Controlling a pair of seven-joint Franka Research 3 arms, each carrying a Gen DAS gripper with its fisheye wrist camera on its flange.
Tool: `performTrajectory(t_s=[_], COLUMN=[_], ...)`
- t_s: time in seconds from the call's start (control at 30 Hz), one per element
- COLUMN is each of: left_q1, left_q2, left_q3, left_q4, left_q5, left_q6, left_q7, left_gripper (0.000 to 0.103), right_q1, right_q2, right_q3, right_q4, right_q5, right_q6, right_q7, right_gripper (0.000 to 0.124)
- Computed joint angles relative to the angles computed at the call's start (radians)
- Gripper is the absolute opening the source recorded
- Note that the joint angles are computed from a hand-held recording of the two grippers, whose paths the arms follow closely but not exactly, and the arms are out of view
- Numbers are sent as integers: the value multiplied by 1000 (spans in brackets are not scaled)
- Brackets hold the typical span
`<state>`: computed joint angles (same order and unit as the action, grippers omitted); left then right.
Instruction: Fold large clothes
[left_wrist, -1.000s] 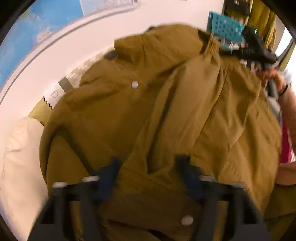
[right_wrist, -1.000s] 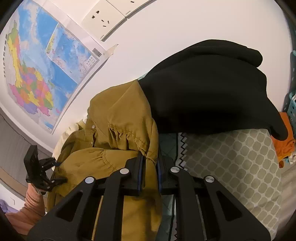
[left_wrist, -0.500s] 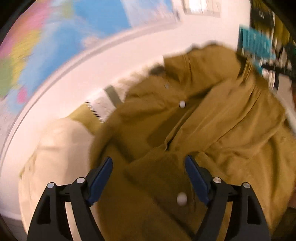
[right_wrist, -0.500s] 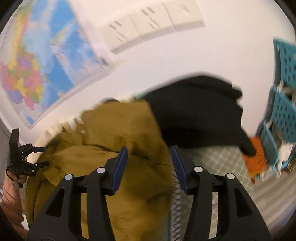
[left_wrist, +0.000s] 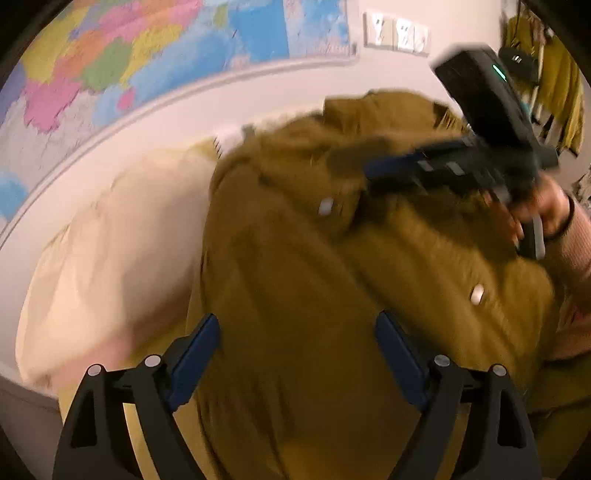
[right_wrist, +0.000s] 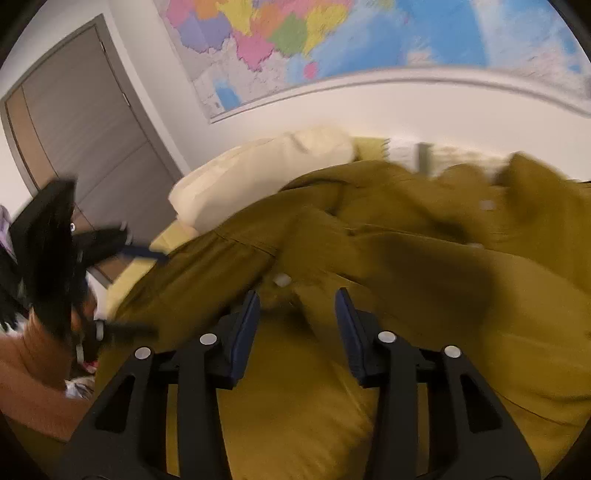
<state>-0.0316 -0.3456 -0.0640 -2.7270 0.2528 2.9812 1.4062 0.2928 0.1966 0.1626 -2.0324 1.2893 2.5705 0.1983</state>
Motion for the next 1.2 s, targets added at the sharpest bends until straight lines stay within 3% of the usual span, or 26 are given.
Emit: performTrajectory(t_s=[0.03,0.1,0.13,0.17,0.27,0.3,0.33,0.4,0.43,0.5,0.57,0.67,0.77,0.8,0.83,0.93,1.03,1.1,1.13,1.17,1.2], left_q1=[-1,-94,-125,-142,-191,-243,-289,-441,-481,-497,-523,-525,-509,-509,-509,-440,-390,-328,-299,-302,-301], left_q2=[-25,-71,-101,-127,-149,-150,-161,-206,-227,-242,-269,-277,-287,-289,-294,-332,-379,-383,-379,-382,-384], left_q3=[9,125,167,199,269,327,377,539,581,592,624,618,583,579,582,533,487,428,400,407,406], left_q4=[-34,-86,-114,-140,-162,-167,-173,-189,-199,-204,-206,-201,-205,-201,-197,-190,-160,-127,-106,-88,-81], left_q5=[-35,-111,-145,-168,-231,-274,-309,-401,-426,-459,-496,-519,-524,-526,-528,-516,-508,-493,-479,-485,-481], left_q6=[12,36,48,60,34,32,28,35,53,75,90,95,94,95,90,53,41,32,32,21,19], left_q7=[9,53,79,102,156,198,238,368,410,437,469,485,481,482,484,480,476,444,415,412,411], left_gripper=[85,89,91,92,92,89,78,60,47,28,20,19,17,17,17,15,16,21,32,40,55], right_q1=[9,34,33,29,22,14,5,-25,-43,-58,-62,-36,0,5,12,9,6,23,31,33,40], right_q2=[20,69,91,117,130,118,109,67,38,-15,-56,-59,-25,-20,-17,6,-34,-55,-60,-67,-69], right_q3=[1,4,0,-4,16,26,32,48,53,42,19,-4,-2,-3,0,4,9,10,10,6,5], right_q4=[16,54,72,94,84,71,64,35,14,-23,-53,-61,-44,-43,-45,5,40,71,94,110,124], right_q5=[-24,-117,-166,-214,-266,-260,-255,-184,-134,-65,-31,-42,-68,-68,-59,-9,71,90,100,104,116], right_q6=[10,62,46,17,59,67,60,22,-26,-135,-278,-407,-436,-438,-434,-483,-518,-485,-466,-461,-438], right_q7=[18,86,146,211,245,241,246,205,164,97,50,54,88,92,102,111,70,58,59,62,68], right_gripper=[43,42,42,42,43,45,45,49,51,58,64,67,67,63,43,10,9,9,9,9,9])
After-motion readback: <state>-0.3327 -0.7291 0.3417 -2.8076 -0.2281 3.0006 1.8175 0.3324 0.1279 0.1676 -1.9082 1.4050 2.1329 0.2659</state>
